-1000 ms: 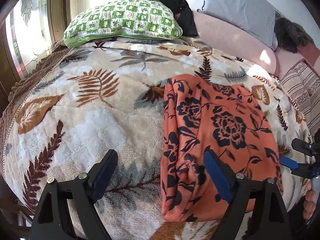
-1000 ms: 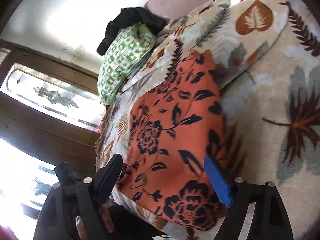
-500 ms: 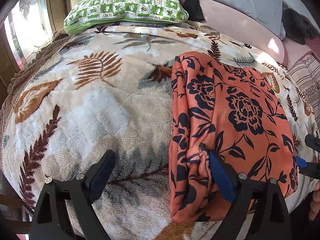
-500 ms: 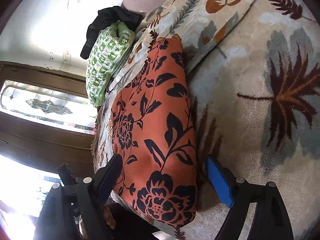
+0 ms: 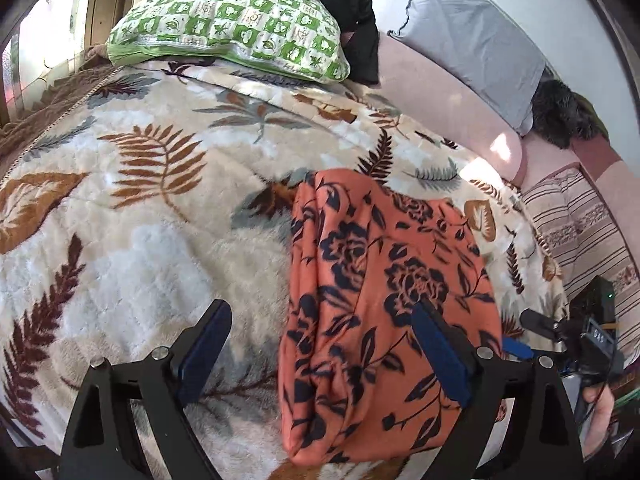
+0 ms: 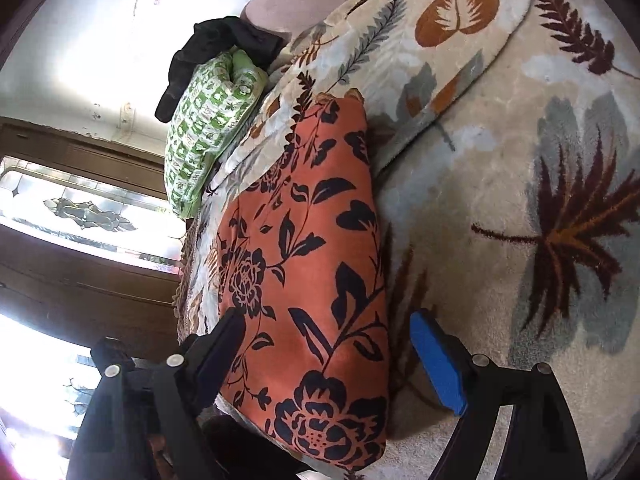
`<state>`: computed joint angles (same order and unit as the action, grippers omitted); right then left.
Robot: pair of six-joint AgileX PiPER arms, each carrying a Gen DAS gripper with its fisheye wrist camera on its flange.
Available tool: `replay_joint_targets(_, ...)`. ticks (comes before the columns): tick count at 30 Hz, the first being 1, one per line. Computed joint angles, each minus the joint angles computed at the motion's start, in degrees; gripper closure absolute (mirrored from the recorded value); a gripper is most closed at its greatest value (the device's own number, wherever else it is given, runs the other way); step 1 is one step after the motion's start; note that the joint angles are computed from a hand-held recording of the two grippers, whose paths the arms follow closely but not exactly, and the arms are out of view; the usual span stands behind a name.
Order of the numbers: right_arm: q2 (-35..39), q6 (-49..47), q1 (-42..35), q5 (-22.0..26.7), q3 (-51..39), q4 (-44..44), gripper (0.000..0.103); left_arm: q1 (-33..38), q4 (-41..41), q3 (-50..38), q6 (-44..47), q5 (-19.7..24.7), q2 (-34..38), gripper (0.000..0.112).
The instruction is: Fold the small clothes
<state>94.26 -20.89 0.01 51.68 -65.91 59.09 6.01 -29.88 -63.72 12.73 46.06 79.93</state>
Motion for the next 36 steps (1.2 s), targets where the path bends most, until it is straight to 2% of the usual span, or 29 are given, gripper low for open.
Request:
replay_joint_targets(2, 1.49, 1.08, 1.08, -0.35, -2.94, -1.54, 0.016, 1.93, -6.56, -3.04, 5.60, 2.17, 5.16, 0.020)
replay_joint_targets(4, 3.91, 1.79, 2.32, -0.56, -6.40, -2.83, 0.016, 3.78, -11.98, -6.59, 8.99, 7.31, 12.00, 0.020)
replay_joint_targets(5, 5.27, 2.79, 3.03, -0.77, -8.15, -4.44, 0.016, 3.63, -12.21, -7.88, 8.57, 8.97, 15.02, 0.020)
replay_joint_targets(6, 6.80, 3.70, 3.71, -0.84, -9.70, -5.86, 0.016, 2.68, -10.48, -8.71, 7.06, 9.52, 17.36, 0.022)
replay_joint_targets(8, 10.67, 5.18, 4.92, 0.44, -12.87, -8.07, 0.016, 0.93, -9.46, -6.49, 9.14, 6.13, 16.64, 0.023)
replay_joint_targets(9, 12.43, 5.84, 5.76, 1.50, -14.29, -9.26, 0.020, -0.07, -7.56, -6.18, 8.47, 5.37, 15.86, 0.038)
replay_joint_targets(10, 13.03, 4.57, 6.49, 1.29, -14.57, -9.17, 0.033, -0.12, -7.95, -6.19, 9.63, 6.00, 15.68, 0.047)
replay_joint_targets(11, 13.26, 4.34, 7.42, 1.23, -15.33, -10.24, 0.042, 0.68, -10.63, -6.89, 11.29, 8.54, 16.42, 0.066)
replay_joint_targets(13, 13.14, 5.73, 8.78, 1.23, -16.89, -13.04, 0.057, 0.56, -10.80, -7.10, 11.08, 8.59, 16.48, 0.071)
replay_joint_targets(15, 12.03, 5.63, 9.37, 1.91, -18.30, -15.21, 0.065, -0.48, -10.11, -6.95, 10.17, 7.88, 14.96, 0.078)
replay_joint_targets(19, 8.48, 4.66, 8.31, 4.43, -21.89, -18.07, 0.068, -4.48, -10.59, -10.08, 8.50, 6.66, 12.47, 0.080)
replay_joint_targets(22, 7.17, 3.38, 4.18, 7.26, -25.90, -18.16, 0.068, -9.47, -9.96, -15.62, 5.04, 4.34, 13.48, 0.080)
replay_joint_targets(26, 8.48, 0.83, -4.22, 10.76, -30.69, -16.07, 0.068, -17.26, -5.47, -26.82, -2.73, 3.04, 20.96, 0.077)
replay_joint_targets(28, 10.14, -0.57, -8.22, 11.41, -31.48, -15.08, 0.068, -21.34, -1.12, -32.19, -8.31, 2.29, 26.31, 0.071)
replay_joint_targets(29, 11.50, -0.43, -10.04, 11.93, -31.72, -15.09, 0.068, -23.51, 3.70, -36.48, -13.06, 4.59, 30.23, 0.060)
replay_joint_targets(30, 13.48, 0.21, -11.55, 12.84, -32.62, -16.14, 0.065, -25.18, 7.73, -41.07, -17.15, 8.42, 34.32, 0.055)
replay_joint_targets(31, 15.65, 2.17, -12.46, 13.27, -33.45, -18.74, 0.061, -26.16, 9.47, -43.37, -18.95, 10.68, 37.19, 0.055)
replay_joint_targets(32, 16.65, 5.10, -12.79, 11.71, -32.76, -22.89, 0.056, -26.35, 8.91, -43.38, -18.56, 11.38, 38.42, 0.050)
replay_joint_targets(34, 16.03, 6.21, -14.42, 7.38, -26.97, -26.29, 0.048, -26.18, 8.25, -37.32, -18.02, 6.52, 34.85, 0.046)
replay_joint_targets(36, 12.65, 4.59, -16.88, 5.58, -22.25, -22.95, 0.040, -26.83, 11.92, -34.88, -19.73, 5.15, 31.61, 0.043)
